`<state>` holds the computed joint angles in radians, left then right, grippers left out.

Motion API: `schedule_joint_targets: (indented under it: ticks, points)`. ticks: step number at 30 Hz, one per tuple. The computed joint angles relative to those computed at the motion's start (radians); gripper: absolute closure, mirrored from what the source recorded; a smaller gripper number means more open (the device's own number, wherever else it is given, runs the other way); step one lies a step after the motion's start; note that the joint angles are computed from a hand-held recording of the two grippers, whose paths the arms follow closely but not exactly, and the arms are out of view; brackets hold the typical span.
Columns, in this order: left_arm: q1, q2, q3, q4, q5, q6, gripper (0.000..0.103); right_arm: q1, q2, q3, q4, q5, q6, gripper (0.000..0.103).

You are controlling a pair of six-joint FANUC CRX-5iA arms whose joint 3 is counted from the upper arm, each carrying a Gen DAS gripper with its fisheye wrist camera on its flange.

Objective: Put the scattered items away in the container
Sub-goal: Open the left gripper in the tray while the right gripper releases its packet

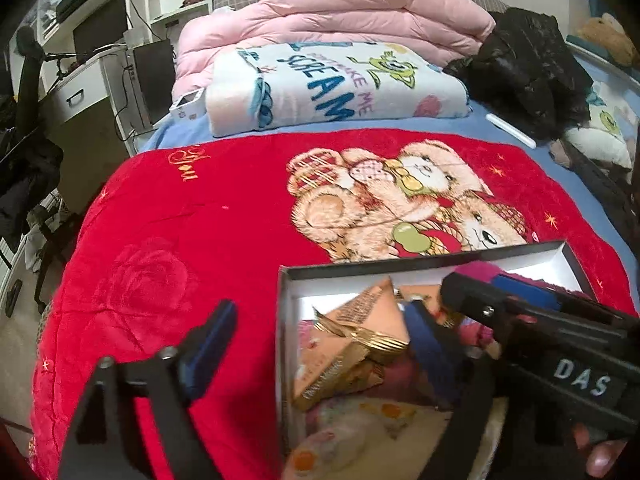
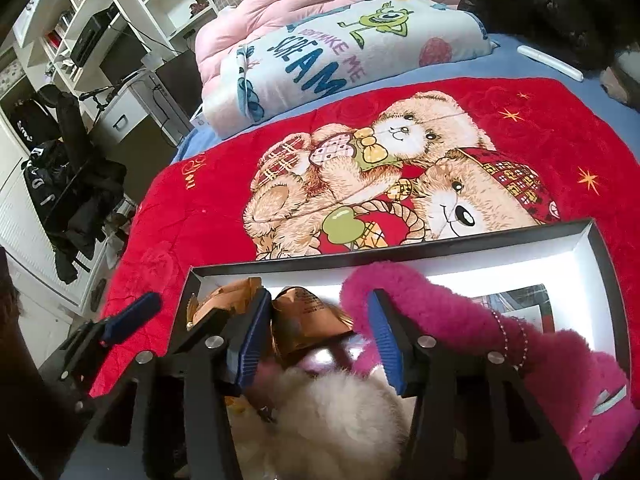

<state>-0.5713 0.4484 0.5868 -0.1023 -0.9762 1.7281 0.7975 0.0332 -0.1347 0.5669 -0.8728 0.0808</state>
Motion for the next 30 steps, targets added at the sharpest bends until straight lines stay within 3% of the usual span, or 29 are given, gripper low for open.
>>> schedule_joint_targets:
  ticks: [2, 11, 14, 18, 20, 23, 30]
  points:
    - [0.008, -0.006, -0.01, 0.014, 0.006, -0.008, 0.0, 0.0, -0.007, -0.005, -0.001, 0.008, -0.008, 0.043]
    - [0.029, -0.029, -0.053, 0.089, 0.046, -0.062, 0.0, 0.003, -0.004, 0.012, -0.011, -0.005, -0.002, 0.023]
    - [0.028, -0.035, -0.047, 0.082, 0.045, -0.06, 0.0, 0.004, -0.006, 0.017, -0.006, -0.017, -0.016, 0.013]
    - [0.025, -0.037, -0.029, 0.056, 0.021, -0.054, 0.0, 0.004, -0.016, 0.018, -0.009, -0.019, -0.03, 0.008]
    - [0.019, -0.039, -0.018, 0.031, 0.004, -0.047, 0.0, 0.007, -0.022, 0.023, -0.012, -0.017, -0.019, 0.0]
    - [0.022, -0.054, -0.027, 0.037, -0.008, -0.046, 0.0, 0.024, -0.035, 0.029, 0.008, -0.013, -0.007, 0.0]
    - [0.015, -0.117, -0.036, 0.021, -0.023, -0.042, 0.0, 0.085, -0.038, 0.106, 0.049, -0.105, 0.061, 0.0]
